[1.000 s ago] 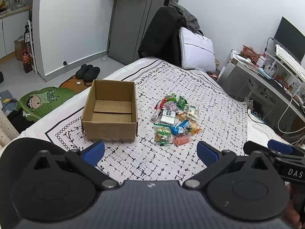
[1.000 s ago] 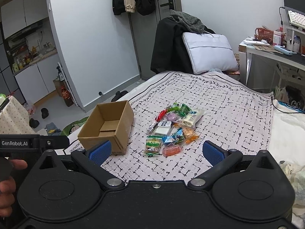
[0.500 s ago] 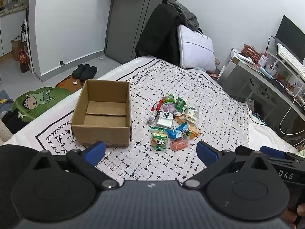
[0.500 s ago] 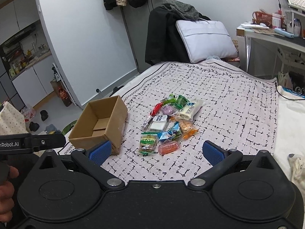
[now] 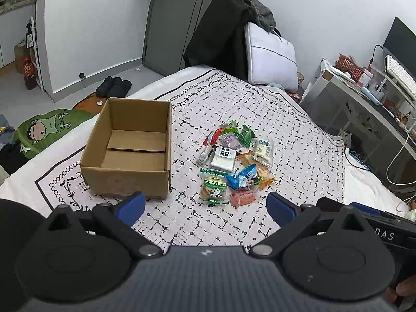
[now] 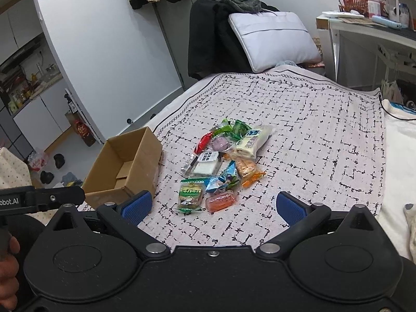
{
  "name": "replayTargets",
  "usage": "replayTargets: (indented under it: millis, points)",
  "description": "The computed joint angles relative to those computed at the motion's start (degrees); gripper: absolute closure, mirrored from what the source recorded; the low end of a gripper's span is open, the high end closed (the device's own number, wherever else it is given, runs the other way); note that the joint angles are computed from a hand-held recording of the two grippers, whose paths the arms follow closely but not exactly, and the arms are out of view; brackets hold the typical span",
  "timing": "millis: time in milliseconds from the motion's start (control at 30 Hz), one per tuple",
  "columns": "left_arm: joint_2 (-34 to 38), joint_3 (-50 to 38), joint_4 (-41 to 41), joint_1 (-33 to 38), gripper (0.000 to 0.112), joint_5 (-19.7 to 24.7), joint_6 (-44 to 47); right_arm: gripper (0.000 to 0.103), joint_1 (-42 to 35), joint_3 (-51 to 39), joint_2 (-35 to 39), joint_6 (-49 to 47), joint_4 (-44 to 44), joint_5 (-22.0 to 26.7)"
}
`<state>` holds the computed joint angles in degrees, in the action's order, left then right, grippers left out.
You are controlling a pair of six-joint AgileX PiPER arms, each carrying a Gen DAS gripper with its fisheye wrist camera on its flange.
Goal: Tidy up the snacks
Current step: 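Reach the left tool to the green cow-print bun packet while the right tool reaches the orange candy packet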
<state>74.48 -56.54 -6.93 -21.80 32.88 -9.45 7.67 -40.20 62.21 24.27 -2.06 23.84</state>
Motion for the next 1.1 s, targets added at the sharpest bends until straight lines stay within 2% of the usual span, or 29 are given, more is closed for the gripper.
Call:
replayTargets:
  millis: [333, 467, 633, 733, 933, 1100]
  points:
    - [5.76, -2.20, 2.24, -1.59, 0.014, -2.02, -4.36, 0.000, -7.50, 0.87, 5.88, -22.54, 20.94, -3.98]
    - [8.56, -3.15, 1.47, -2.06, 0.016, -2.86, -4.48, 0.000, -10.78, 1.23, 8.76, -38.26, 36.87, -4.36]
    - [12.29, -4.52, 0.56, -2.31, 0.028, -3.89, -5.21, 0.002, -12.24, -0.47, 14.38, -44.73, 44.87, -4.47]
    - [14.65, -5.75, 0.31, -2.70, 0.034, -4.17, -5.52, 0.007, -12.84, -1.31, 17.69, -51.23, 52.07, -4.24]
    - [19.99, -9.17, 0.01, -3.34, 0.045, -3.72, -6.00, 0.027, -13.28, -3.76, 23.73, -60.76, 61.97, -1.98]
    - [24.45, -12.29, 0.82, -3.87, 0.052, -3.22, -7.23, 0.042, -14.38, -7.28, 29.77, -62.12, 64.09, 2.09]
